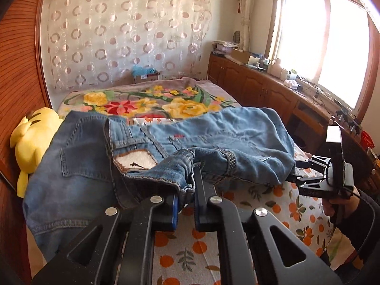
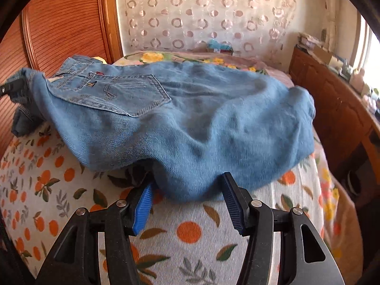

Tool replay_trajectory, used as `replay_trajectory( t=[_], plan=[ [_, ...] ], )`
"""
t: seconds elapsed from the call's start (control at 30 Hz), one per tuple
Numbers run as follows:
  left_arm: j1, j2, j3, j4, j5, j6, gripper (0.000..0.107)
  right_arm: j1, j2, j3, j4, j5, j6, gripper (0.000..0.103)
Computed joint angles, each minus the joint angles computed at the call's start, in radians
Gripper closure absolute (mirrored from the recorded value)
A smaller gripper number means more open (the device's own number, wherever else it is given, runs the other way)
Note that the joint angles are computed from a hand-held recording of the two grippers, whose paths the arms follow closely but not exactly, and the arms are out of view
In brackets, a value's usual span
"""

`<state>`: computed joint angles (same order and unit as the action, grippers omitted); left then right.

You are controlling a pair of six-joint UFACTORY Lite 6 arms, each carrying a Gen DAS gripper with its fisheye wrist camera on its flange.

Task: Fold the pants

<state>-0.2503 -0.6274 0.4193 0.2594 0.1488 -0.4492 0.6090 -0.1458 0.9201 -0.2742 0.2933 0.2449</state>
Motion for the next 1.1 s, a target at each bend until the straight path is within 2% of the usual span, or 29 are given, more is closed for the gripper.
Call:
replay_trajectory(
  t=[0.03,0.07,0.1,0.17,0.3,0.47,0.6,0.7,0.87,0.97,1.1],
  plan=[
    [0.003,0.01,0.02,0.011,0.003,-0.006,0.097,0.003,0.003,0.011,-0.047,0.003,0.033,0.068],
    [0.002,0.016,0.032,0.013,0.004,-0.005,0.097,0.004,0.018,0.029,-0.053,0.002,0.024,0.089],
    [-0.002,0.026,0.052,0.052,0.01,-0.038,0.097,0.0,0.025,0.048,-0.017,0.001,-0.022,0.094],
    [-0.01,0.056,0.111,0.181,0.026,-0.153,0.097,-0.025,0.023,0.092,0.085,-0.001,-0.153,0.097],
    [-0.014,0.143,0.256,0.255,0.048,-0.218,0.097,-0.071,0.022,0.234,0.17,0.042,-0.269,0.097],
    [-0.053,0.25,0.485,0.308,0.119,-0.232,0.097,-0.107,0.07,0.472,0.13,0.133,-0.258,0.099],
    [-0.117,0.226,0.582,0.358,0.203,-0.251,0.097,-0.124,0.037,0.562,0.163,0.194,-0.284,0.099],
    [-0.176,0.14,0.586,0.431,0.277,-0.292,0.097,-0.078,-0.08,0.488,0.108,0.207,-0.251,0.099],
    [-0.21,-0.056,0.487,0.418,0.376,-0.27,0.097,-0.005,-0.298,0.306,0.157,0.226,-0.278,0.099],
    [-0.278,-0.222,0.338,0.47,0.46,-0.334,0.097,0.067,-0.427,0.155,0.136,0.239,-0.234,0.099],
    [-0.472,-0.461,0.128,0.568,0.666,-0.493,0.097,0.232,-0.577,-0.045,-0.021,0.251,-0.03,0.099]
  ],
)
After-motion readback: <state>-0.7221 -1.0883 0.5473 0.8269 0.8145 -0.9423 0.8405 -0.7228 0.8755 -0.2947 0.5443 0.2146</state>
